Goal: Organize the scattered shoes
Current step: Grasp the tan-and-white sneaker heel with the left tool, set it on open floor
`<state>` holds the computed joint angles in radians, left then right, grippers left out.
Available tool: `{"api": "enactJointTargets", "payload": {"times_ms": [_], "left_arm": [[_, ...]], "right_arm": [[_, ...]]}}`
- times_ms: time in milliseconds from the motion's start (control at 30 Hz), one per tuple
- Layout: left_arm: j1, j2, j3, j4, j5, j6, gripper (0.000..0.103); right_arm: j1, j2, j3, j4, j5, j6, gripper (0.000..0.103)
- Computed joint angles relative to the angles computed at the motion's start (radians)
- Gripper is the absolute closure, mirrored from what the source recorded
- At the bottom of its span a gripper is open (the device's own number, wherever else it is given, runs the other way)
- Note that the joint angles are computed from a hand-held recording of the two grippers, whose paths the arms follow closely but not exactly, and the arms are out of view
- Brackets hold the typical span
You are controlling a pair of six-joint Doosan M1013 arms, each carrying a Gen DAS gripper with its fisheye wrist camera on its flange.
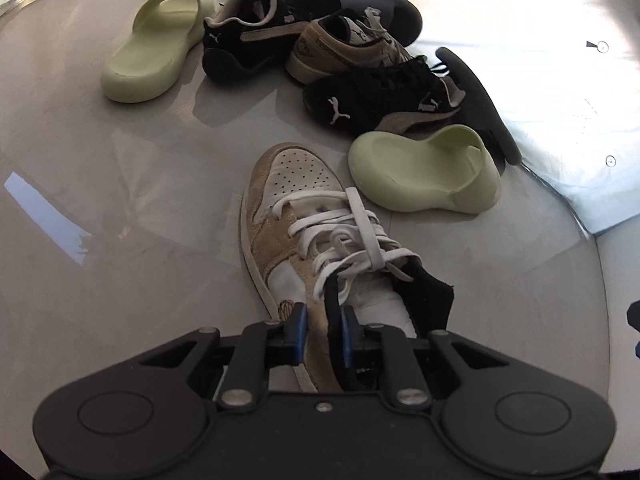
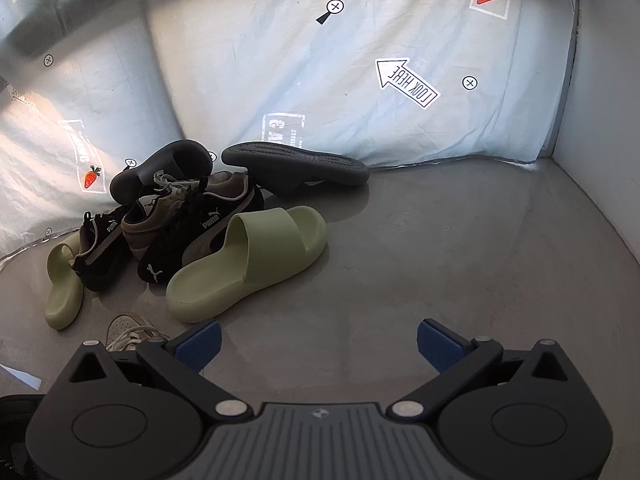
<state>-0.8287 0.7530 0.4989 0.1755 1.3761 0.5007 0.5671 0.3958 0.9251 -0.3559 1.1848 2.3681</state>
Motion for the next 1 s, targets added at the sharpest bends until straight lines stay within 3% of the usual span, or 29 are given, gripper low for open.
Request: {"api": "enactJointTargets", "payload": {"times_ms": [200,400,533,767,967,1000], "left_arm": [[-0.006,0.022,-0.04,-0.061,0.01,0.113,0.085],[-0.043,0.076,-0.138,-0.093,0.058,0.394,0.086],[-0.055,0.039,-0.066,-0.125,0.012,0.408,0.088],[-0.062,0.001,0.0,-0.116,0.001,0.432,0.087],[-0.057,-0.049,0.066,-0.113,-0.081,0.465,0.084],[-0.053,-0.066,0.088,-0.113,-0.113,0.474,0.079]], "right_arm": [[-0.003,-0.02,0.028,0.006,-0.003,0.036,0.0],[-0.001,-0.054,0.072,0.008,0.004,0.059,0.0],[0.002,-0.086,0.118,0.021,0.019,0.068,0.0],[-0.003,-0.107,0.157,0.045,0.036,0.128,0.0],[0.003,-0.088,0.131,0.065,0.012,0.058,0.0],[0.005,-0.084,0.125,0.064,0.006,0.044,0.0]]}}
